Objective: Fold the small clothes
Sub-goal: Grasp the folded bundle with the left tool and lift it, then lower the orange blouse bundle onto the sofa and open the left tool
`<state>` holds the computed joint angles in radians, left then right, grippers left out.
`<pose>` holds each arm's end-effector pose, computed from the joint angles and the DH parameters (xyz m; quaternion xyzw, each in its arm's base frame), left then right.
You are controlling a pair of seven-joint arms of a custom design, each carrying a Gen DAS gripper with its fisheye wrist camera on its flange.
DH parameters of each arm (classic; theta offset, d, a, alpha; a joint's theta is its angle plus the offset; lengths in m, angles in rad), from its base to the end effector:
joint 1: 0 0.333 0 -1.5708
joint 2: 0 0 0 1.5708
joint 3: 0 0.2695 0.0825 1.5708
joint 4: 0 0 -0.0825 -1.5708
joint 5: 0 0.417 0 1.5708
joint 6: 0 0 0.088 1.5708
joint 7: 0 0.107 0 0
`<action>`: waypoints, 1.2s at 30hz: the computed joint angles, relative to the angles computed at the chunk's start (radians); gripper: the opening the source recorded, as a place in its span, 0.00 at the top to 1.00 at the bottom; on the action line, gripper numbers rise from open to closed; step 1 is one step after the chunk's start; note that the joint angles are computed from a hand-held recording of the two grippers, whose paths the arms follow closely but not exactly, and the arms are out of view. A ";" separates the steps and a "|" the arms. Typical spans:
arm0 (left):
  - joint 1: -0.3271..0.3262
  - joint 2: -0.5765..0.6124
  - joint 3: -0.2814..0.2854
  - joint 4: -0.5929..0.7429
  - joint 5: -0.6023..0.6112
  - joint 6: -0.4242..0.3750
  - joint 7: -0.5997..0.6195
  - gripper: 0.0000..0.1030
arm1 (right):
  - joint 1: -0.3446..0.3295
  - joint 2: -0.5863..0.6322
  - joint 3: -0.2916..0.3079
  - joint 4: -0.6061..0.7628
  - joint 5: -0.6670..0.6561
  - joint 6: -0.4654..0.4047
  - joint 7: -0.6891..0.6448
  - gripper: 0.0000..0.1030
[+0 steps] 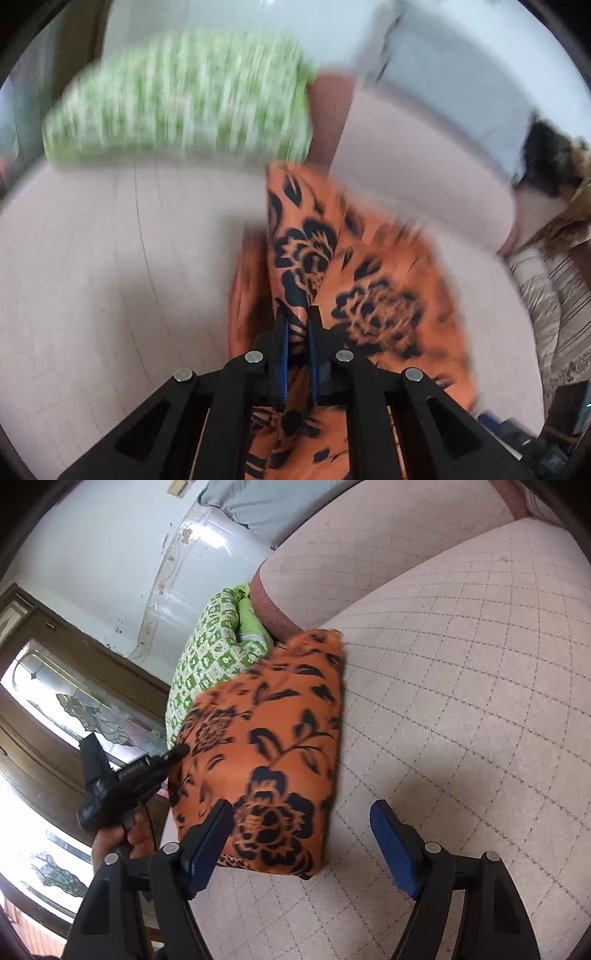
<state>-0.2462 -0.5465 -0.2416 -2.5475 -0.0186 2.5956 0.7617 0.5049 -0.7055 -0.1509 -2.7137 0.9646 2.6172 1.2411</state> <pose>0.4231 -0.2237 0.4607 -0.7786 0.5557 -0.2751 0.0961 0.4094 0.1367 0.4388 -0.6194 0.6397 0.1083 0.4421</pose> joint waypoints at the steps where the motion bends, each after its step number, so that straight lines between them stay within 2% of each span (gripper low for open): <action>1: -0.008 0.034 0.011 0.007 -0.016 -0.016 0.009 0.90 | -0.001 0.004 0.001 0.002 -0.003 -0.006 0.004 0.23; 3: -0.011 0.042 0.015 -0.009 -0.023 0.012 0.023 0.90 | -0.005 0.011 0.012 0.014 -0.018 -0.021 0.016 0.23; 6: -0.020 0.045 0.030 0.001 -0.039 0.001 0.053 0.89 | -0.011 0.000 0.038 0.036 -0.058 -0.004 0.017 0.23; 8: -0.018 0.062 0.038 0.011 -0.050 0.005 0.075 0.89 | 0.021 0.009 0.021 0.075 -0.039 0.019 -0.018 0.23; 10: -0.014 0.083 0.038 0.023 -0.056 0.011 0.087 0.86 | 0.082 0.033 -0.029 0.124 0.037 0.006 -0.088 0.23; 11: -0.006 0.112 0.038 0.038 -0.055 0.023 0.092 0.86 | 0.126 0.054 -0.072 0.155 0.117 -0.025 -0.149 0.22; 13: 0.000 0.131 0.031 0.055 -0.049 0.015 0.097 0.85 | 0.179 0.119 -0.139 0.205 0.266 -0.116 -0.231 0.16; 14: 0.004 0.142 0.029 0.064 -0.045 0.012 0.098 0.85 | 0.191 0.181 -0.168 0.234 0.315 -0.191 -0.242 0.16; 15: 0.005 0.144 0.028 0.075 -0.044 -0.002 0.102 0.79 | 0.181 0.238 -0.162 0.250 0.294 -0.212 -0.183 0.16; 16: 0.004 0.120 0.030 0.069 -0.045 -0.009 0.107 0.76 | 0.146 0.294 -0.134 0.236 0.252 -0.221 -0.068 0.17; 17: 0.014 0.089 0.017 0.060 -0.025 -0.015 0.092 0.76 | 0.132 0.314 -0.127 0.228 0.280 -0.220 -0.024 0.19; 18: 0.034 0.031 -0.013 0.039 0.023 -0.013 0.057 0.76 | 0.135 0.299 -0.132 0.214 0.324 -0.204 -0.049 0.19; 19: 0.032 -0.013 -0.019 0.015 0.037 0.001 0.049 0.76 | 0.120 0.280 -0.120 0.199 0.346 -0.199 -0.088 0.19; 22: 0.003 -0.082 -0.032 -0.025 0.059 0.038 0.062 0.74 | 0.073 0.287 -0.065 0.217 0.275 -0.217 -0.063 0.19; 25: -0.010 0.022 -0.030 0.019 0.057 -0.089 0.083 0.74 | 0.034 0.294 -0.026 0.230 0.260 -0.239 -0.045 0.18; 26: 0.003 0.039 -0.040 0.004 0.039 -0.086 0.081 0.74 | 0.017 0.287 -0.011 0.234 0.241 -0.247 -0.034 0.18; 27: 0.003 0.021 -0.049 -0.027 0.092 -0.038 0.052 0.74 | 0.002 0.279 0.004 0.241 0.229 -0.251 -0.036 0.18; 30: 0.004 0.022 -0.057 -0.014 0.122 -0.052 0.037 0.74 | -0.025 0.249 0.023 0.270 0.283 -0.247 -0.130 0.17; 32: -0.012 0.019 -0.032 -0.030 0.094 -0.025 0.039 0.73 | -0.037 0.294 0.023 0.328 0.363 -0.244 -0.183 0.14; 34: -0.029 0.004 -0.006 -0.056 0.061 0.003 0.056 0.73 | -0.047 0.385 0.010 0.392 0.449 -0.292 -0.225 0.13; 36: -0.033 -0.002 -0.002 -0.060 0.048 0.001 0.069 0.73 | -0.090 0.494 0.059 0.441 0.352 -0.261 -0.093 0.13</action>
